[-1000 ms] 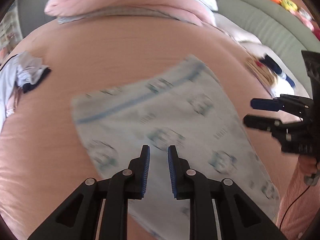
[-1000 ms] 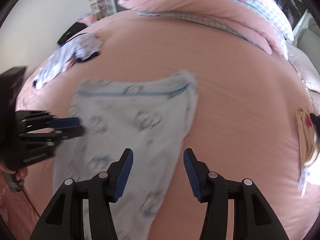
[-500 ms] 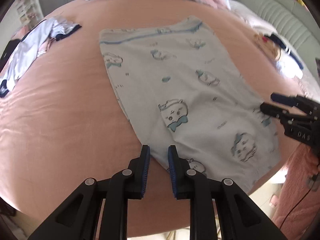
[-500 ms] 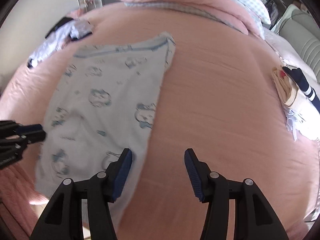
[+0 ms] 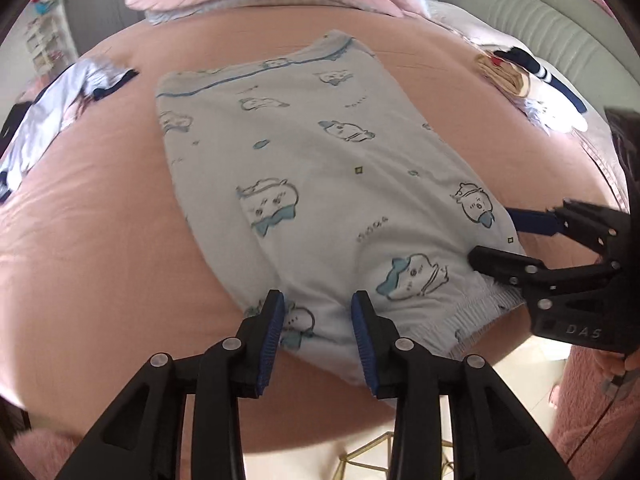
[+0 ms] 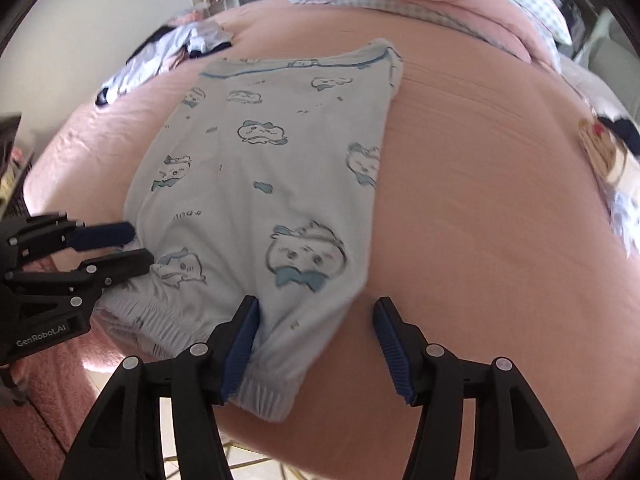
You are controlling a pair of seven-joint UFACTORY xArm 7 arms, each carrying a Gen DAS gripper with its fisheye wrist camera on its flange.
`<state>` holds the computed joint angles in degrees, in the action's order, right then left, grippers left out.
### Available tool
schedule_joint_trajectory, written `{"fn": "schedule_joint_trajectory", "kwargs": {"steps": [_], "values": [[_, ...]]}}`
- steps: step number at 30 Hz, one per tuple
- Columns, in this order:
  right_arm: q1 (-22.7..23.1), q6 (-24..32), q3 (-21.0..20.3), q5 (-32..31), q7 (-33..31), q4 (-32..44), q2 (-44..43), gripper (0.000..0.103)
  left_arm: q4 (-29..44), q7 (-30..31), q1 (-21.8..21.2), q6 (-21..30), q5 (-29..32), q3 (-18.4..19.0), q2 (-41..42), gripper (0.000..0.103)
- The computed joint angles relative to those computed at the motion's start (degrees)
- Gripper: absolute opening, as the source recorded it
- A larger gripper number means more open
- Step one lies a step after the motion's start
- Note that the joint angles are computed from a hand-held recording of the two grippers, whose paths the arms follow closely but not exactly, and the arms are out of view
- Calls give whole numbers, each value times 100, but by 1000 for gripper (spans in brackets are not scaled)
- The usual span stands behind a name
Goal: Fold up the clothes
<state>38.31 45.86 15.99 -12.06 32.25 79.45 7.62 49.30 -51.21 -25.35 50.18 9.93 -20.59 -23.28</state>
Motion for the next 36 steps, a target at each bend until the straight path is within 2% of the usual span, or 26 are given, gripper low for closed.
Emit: {"fn": "schedule_joint_trajectory", "kwargs": {"steps": [5,8,11,13,14,16,17,19,25,33,36], "values": [[-100,-20,41,322,-169,-196,-282,58,-151,-133,-114,109,-271,37,-308,34],[-200,-139,25,545,-257,-371,-499,58,-264,-255,-19,-249,-320,46,-510,34],[-290,-513,3,424,136,-387,-496,58,-157,-363,175,-596,-82,-80,-374,34],[-276,-450,1,162,390,-178,-274,58,-37,-368,240,-753,46,-119,-169,35],[-237,-338,-10,10,534,-38,-135,58,47,-307,214,-709,24,-108,4,35],[-139,-74,-38,-220,648,168,80,58,389,-112,93,-133,-50,-111,463,35],[-90,76,-47,-304,617,228,153,58,424,-189,62,10,144,-197,478,35],[-33,-177,-89,-521,706,-88,-29,58,352,-327,-42,97,212,-204,347,35],[-268,-556,-22,152,381,-744,-555,61,-103,-440,-225,-81,-275,2,-192,36],[-455,-740,56,444,553,-1276,-1014,60,-546,-626,-170,-433,-666,8,-737,36],[-515,-1274,45,916,545,-1585,-1191,60,-862,-957,-79,-794,-772,-30,-1034,36]]}}
